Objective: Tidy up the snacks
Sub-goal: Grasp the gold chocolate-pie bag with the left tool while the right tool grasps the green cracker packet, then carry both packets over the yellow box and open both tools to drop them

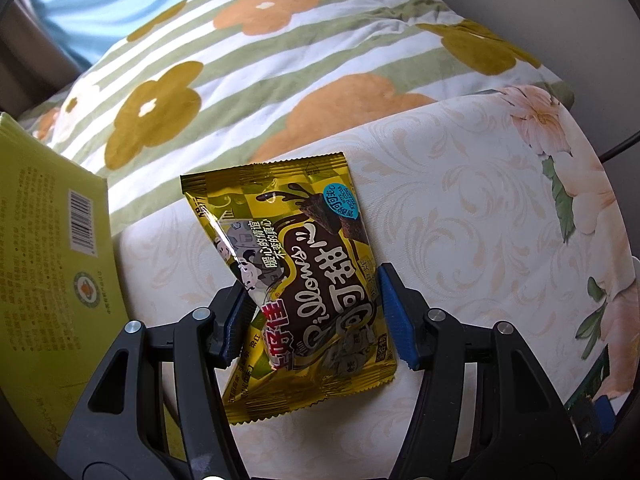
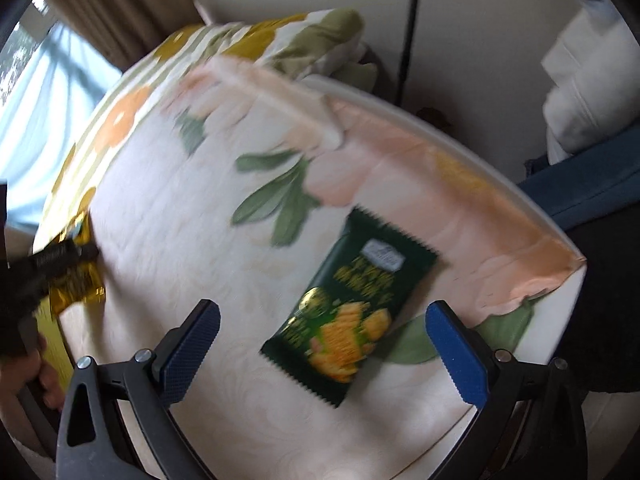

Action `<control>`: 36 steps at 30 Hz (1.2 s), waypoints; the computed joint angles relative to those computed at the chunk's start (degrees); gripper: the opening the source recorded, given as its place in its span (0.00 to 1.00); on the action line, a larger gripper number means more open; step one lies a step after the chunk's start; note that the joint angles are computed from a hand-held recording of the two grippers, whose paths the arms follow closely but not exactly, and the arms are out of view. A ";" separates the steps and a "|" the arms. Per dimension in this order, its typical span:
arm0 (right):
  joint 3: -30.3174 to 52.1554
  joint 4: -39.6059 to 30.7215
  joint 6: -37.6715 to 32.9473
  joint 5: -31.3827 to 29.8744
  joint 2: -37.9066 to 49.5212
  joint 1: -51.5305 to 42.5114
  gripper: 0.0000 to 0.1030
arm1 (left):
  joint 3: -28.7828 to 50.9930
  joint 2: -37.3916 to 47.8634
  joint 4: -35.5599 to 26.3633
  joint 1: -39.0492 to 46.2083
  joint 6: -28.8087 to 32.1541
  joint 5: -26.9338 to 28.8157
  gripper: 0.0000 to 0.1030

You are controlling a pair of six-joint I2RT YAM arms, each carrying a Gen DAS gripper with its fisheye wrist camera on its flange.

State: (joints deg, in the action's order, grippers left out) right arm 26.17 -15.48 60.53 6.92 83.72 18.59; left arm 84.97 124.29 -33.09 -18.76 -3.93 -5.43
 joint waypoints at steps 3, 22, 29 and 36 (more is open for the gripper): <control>1.85 -1.50 -3.75 0.72 2.81 -3.06 0.99 | 0.32 0.15 -0.21 0.08 0.03 0.09 0.54; 3.75 1.65 -14.43 5.56 7.42 0.46 0.43 | 0.26 0.09 -0.04 0.51 1.05 1.03 0.54; 0.93 3.67 -14.19 5.00 3.82 2.43 0.41 | -1.14 -1.17 0.59 0.38 0.09 2.59 0.53; 1.11 3.78 -18.56 4.01 -1.24 0.57 0.41 | -3.24 -6.13 0.49 -0.29 -1.67 4.07 0.52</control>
